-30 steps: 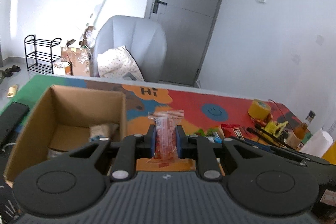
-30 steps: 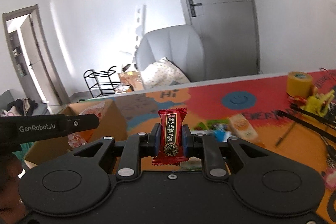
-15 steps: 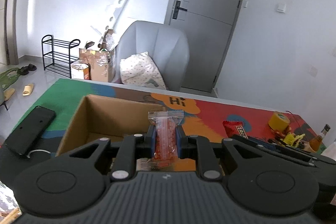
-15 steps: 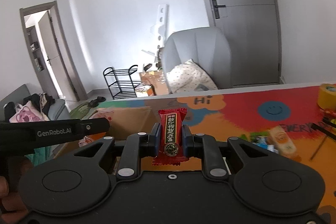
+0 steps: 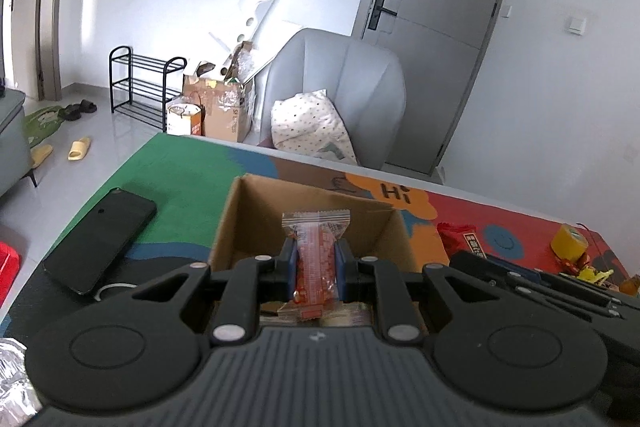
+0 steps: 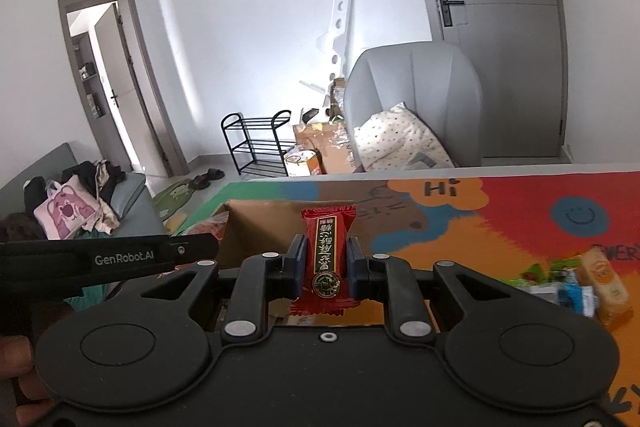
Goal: Organize snacks
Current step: 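Carry both held snacks over the cardboard box and open both tools, then return both open tools to the snack pile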
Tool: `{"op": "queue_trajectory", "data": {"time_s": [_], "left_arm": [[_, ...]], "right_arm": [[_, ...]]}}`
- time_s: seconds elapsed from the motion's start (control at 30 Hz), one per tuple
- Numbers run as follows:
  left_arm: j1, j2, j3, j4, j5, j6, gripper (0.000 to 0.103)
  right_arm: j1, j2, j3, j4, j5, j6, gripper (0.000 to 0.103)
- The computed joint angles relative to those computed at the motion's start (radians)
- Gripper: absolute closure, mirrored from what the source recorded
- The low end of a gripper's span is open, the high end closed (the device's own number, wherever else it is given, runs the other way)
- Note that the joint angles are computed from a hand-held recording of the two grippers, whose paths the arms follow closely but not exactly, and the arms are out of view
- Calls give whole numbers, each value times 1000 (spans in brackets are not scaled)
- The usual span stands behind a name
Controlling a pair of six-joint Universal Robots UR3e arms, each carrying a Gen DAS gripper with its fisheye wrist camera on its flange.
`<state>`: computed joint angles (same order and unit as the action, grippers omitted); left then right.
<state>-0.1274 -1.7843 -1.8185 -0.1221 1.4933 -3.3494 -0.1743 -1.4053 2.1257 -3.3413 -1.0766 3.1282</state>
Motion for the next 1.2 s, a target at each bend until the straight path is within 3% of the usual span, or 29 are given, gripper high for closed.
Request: {"op": "queue_trajectory", "data": {"time_s": [0.4, 0.67, 0.77, 0.8, 0.83, 1.0, 1.2], "left_arm": [[86, 4, -15, -15, -53, -23, 79], [113, 49, -55, -15, -55, -31, 57], [118, 69, -72, -10, -59, -30, 47], [119, 76, -77, -11, -59, -30, 42], [119, 80, -81, -9, -57, -29, 36], [109, 88, -95, 23, -35, -34, 18], [70, 81, -99, 55, -13, -45, 12]], "right_arm": [[86, 79, -104, 49, -62, 20, 84], [116, 103, -173, 80, -47, 42, 84], [115, 110, -193, 81, -24, 58, 73], [113, 109, -194, 84, -21, 67, 62], [109, 104, -191, 85, -22, 79, 58], [72, 46, -133, 99, -22, 75, 55], [-23, -68, 0, 79, -8, 62, 44]]}}
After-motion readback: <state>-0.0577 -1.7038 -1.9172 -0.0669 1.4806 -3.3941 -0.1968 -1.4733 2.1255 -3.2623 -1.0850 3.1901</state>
